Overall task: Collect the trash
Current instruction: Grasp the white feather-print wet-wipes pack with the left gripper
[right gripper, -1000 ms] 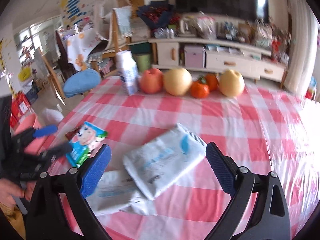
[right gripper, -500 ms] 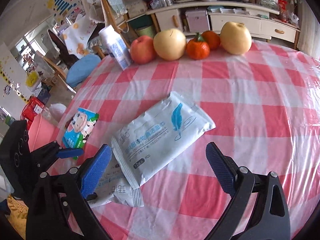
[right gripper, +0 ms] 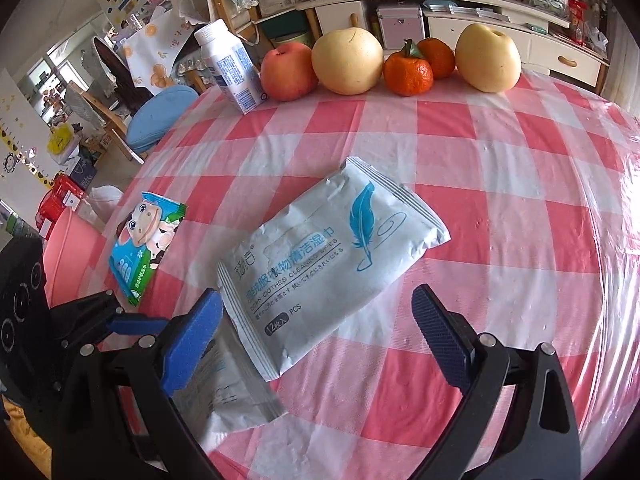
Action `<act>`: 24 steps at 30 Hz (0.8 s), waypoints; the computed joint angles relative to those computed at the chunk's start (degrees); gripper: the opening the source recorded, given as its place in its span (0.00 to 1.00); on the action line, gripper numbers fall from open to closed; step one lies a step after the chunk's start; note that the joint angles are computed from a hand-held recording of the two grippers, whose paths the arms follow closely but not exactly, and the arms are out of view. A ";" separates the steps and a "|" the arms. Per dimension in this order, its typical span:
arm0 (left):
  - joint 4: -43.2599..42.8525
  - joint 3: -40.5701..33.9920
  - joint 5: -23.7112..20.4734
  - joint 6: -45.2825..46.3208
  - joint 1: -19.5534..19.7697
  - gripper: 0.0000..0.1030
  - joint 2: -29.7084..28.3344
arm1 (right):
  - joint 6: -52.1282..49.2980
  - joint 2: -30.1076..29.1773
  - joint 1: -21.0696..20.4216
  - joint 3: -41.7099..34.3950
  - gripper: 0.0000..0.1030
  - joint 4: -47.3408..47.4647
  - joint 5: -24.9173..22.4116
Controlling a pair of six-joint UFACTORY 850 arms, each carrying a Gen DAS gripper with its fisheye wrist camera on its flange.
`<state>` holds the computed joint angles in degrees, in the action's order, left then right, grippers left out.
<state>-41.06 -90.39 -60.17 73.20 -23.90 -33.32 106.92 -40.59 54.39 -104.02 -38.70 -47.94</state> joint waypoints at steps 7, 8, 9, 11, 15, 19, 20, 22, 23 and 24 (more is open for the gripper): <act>2.31 4.32 1.79 -1.15 -1.17 0.91 3.47 | -2.22 -1.41 0.23 -2.38 0.93 -0.16 -1.81; 2.40 5.16 2.79 -2.31 -1.38 0.91 4.14 | -2.29 -1.55 0.26 -2.61 0.93 -0.24 -1.91; 2.43 5.58 3.30 -3.20 -1.51 0.91 4.52 | -2.31 -1.54 0.28 -2.61 0.93 -0.33 -1.88; 2.65 6.89 5.21 -5.74 -2.01 0.91 5.57 | -2.34 -1.55 0.27 -2.58 0.93 -0.32 -1.95; 3.32 9.50 7.84 -6.49 -2.96 0.91 7.88 | -1.62 -1.24 0.40 -2.24 0.93 -0.86 -2.21; 2.23 10.13 7.02 -6.96 -2.86 0.91 8.88 | 0.27 -0.41 0.57 -1.11 0.93 -2.24 -2.26; 2.63 10.52 7.69 -7.40 -3.15 0.91 9.19 | 0.58 -0.32 0.61 -1.02 0.93 -2.48 -2.32; 4.55 11.58 9.40 -8.72 -4.12 0.91 9.79 | 0.79 -0.29 0.63 -0.97 0.93 -2.68 -2.35; 5.91 12.24 10.11 -9.63 -4.86 0.91 10.09 | 0.71 -0.31 0.63 -0.97 0.93 -2.68 -2.31; 6.59 13.09 11.53 -9.63 -5.35 0.92 10.59 | 0.59 -0.35 0.64 -1.04 0.93 -2.65 -2.34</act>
